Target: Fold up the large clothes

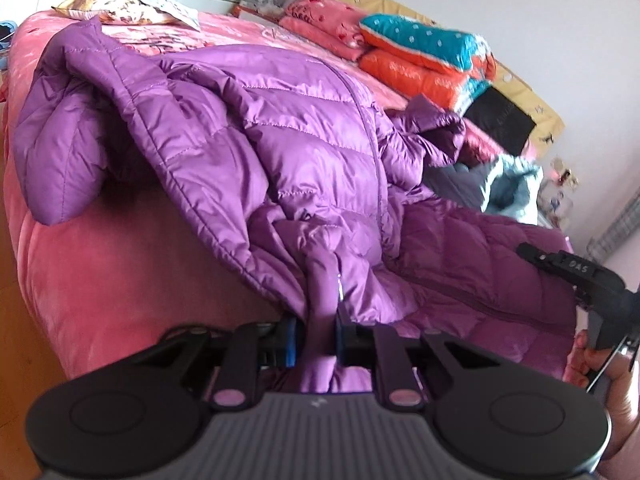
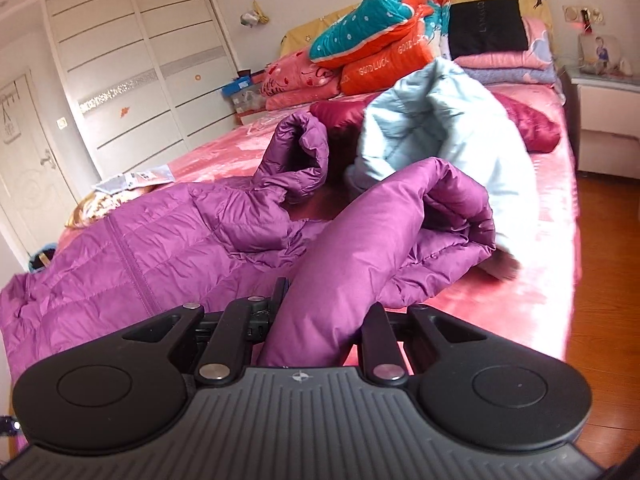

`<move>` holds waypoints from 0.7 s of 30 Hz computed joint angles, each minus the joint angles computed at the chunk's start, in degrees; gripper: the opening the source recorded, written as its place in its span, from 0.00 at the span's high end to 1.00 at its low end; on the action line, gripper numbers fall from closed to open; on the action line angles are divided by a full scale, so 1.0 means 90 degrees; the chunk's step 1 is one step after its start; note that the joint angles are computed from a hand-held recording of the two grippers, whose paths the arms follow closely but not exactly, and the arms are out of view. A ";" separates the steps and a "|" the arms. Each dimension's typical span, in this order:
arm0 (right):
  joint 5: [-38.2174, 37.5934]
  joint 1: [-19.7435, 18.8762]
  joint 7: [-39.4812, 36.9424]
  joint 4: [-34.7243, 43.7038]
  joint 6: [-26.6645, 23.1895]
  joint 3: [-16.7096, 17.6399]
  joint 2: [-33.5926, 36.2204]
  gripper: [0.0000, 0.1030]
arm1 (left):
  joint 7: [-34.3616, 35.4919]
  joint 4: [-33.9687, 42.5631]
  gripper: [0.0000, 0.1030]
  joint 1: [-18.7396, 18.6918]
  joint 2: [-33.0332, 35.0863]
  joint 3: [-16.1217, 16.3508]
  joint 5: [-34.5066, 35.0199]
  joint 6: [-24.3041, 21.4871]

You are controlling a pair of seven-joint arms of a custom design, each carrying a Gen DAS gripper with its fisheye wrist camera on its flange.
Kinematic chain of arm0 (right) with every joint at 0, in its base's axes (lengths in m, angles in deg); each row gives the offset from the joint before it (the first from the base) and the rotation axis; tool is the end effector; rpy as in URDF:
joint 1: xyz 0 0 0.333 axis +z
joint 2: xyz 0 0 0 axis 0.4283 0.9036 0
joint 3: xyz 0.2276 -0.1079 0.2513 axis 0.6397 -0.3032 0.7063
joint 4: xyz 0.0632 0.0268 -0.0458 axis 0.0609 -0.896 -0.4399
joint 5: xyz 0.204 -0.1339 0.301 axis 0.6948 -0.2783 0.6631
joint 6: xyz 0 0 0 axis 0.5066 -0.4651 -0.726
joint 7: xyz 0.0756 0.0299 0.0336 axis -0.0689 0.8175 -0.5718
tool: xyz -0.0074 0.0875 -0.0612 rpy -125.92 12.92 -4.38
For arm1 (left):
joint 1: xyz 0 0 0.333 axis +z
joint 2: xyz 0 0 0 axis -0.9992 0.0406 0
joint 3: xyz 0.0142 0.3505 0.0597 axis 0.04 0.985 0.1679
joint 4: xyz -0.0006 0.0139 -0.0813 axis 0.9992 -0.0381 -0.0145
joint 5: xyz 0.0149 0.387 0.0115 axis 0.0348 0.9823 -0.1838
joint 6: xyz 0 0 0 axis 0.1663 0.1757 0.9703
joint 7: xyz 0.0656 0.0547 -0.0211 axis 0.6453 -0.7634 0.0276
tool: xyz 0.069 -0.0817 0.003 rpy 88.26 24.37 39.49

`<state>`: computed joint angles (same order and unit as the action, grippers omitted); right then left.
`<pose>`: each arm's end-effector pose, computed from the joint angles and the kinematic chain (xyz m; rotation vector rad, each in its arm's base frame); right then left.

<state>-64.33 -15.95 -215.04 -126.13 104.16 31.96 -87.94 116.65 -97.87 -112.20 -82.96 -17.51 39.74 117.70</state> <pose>0.3815 0.3540 0.5277 -0.8906 1.9743 -0.9421 0.4526 -0.3581 0.5788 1.5549 -2.3678 1.3414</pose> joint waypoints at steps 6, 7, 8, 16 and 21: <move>0.0044 0.0878 -0.0021 -0.0159 -0.0675 -0.0333 -0.0114 0.81 | 0.0072 -0.0347 0.86 -0.0092 -0.0337 0.0040 0.0071 -0.0241; 0.0028 0.1030 -0.0014 -0.0176 -0.0796 -0.0392 -0.0097 0.81 | 0.0073 -0.0413 0.86 -0.0116 -0.0400 0.0049 0.0088 -0.0260; 0.0010 0.1173 0.0008 -0.0182 -0.0913 -0.0445 -0.0065 0.81 | 0.0070 -0.0455 0.86 -0.0137 -0.0447 0.0064 0.0112 -0.0285; -0.0064 0.2247 0.0344 -0.0370 -0.1556 -0.1007 0.0432 0.81 | -0.0726 -0.0622 0.82 -0.0087 -0.0600 0.0023 0.1211 -0.0490; -0.0056 0.2827 0.0822 -0.0524 -0.1563 -0.1420 0.0654 0.70 | -0.0997 -0.0699 0.79 -0.0119 -0.0748 0.0097 0.1476 -0.0542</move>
